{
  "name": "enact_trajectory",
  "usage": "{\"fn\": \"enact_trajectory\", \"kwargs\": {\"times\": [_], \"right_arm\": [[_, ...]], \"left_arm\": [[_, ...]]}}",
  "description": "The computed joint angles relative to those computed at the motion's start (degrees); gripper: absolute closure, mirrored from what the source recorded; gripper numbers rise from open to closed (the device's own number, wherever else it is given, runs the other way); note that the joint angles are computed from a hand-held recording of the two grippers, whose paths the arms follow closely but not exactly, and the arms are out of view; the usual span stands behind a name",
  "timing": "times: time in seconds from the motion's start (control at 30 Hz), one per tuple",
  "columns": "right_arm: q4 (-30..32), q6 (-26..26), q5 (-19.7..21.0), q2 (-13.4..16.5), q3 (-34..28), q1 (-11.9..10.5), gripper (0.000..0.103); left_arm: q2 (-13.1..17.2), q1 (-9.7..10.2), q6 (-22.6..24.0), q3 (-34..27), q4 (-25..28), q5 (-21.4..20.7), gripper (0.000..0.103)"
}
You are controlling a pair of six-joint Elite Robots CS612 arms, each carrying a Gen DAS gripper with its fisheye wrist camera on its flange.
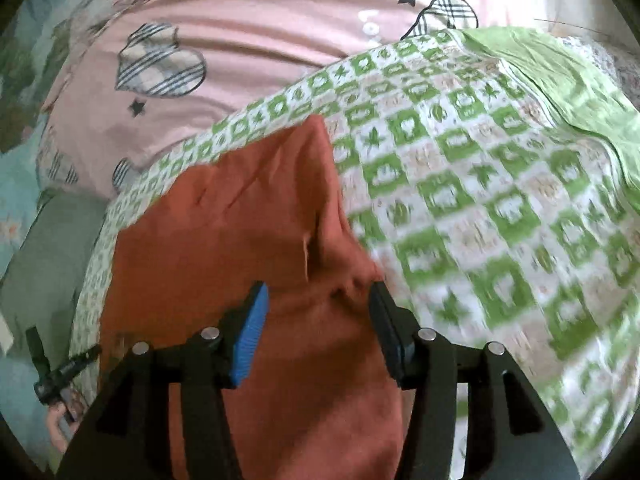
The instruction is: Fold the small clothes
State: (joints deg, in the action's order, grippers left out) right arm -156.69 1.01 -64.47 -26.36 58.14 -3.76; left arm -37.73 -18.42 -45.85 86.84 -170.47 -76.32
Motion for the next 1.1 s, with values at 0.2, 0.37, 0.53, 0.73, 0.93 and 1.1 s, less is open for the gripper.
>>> {"fn": "enact_trajectory", "kwargs": {"times": [0.2,0.37,0.53,0.73,0.93,1.1], "right_arm": [[-0.9,-4.2,1.6,-4.6,9.9,-1.6,0.046],[-0.2,-6.4,1.9,-6.8,14.8,-2.8,0.045],[4.6,-11.6,12.1,-8.5,19.6,-5.0,0.045],[14.3,-24.9,24.3,-11.2,26.0,-6.8,0.045],[9.7,-21.0,29.1,-10.3,27.6,-7.6,0.058],[8.6,-19.9,24.2,-10.4,27.4,-6.9,0.094]], "left_arm": [[-3.5,-1.47,3.6,8.4,-7.0,-7.6,0.038],[-4.9,-2.35,4.1,12.9,-11.3,-12.3,0.033],[-5.5,-3.01,2.0,17.1,-18.1,-17.3,0.032],[-5.1,-3.42,1.0,20.2,-25.2,-23.0,0.038],[-5.2,-3.57,1.8,21.2,-26.0,-22.2,0.065],[-5.3,-3.79,3.2,21.6,-26.0,-20.5,0.097]]}}
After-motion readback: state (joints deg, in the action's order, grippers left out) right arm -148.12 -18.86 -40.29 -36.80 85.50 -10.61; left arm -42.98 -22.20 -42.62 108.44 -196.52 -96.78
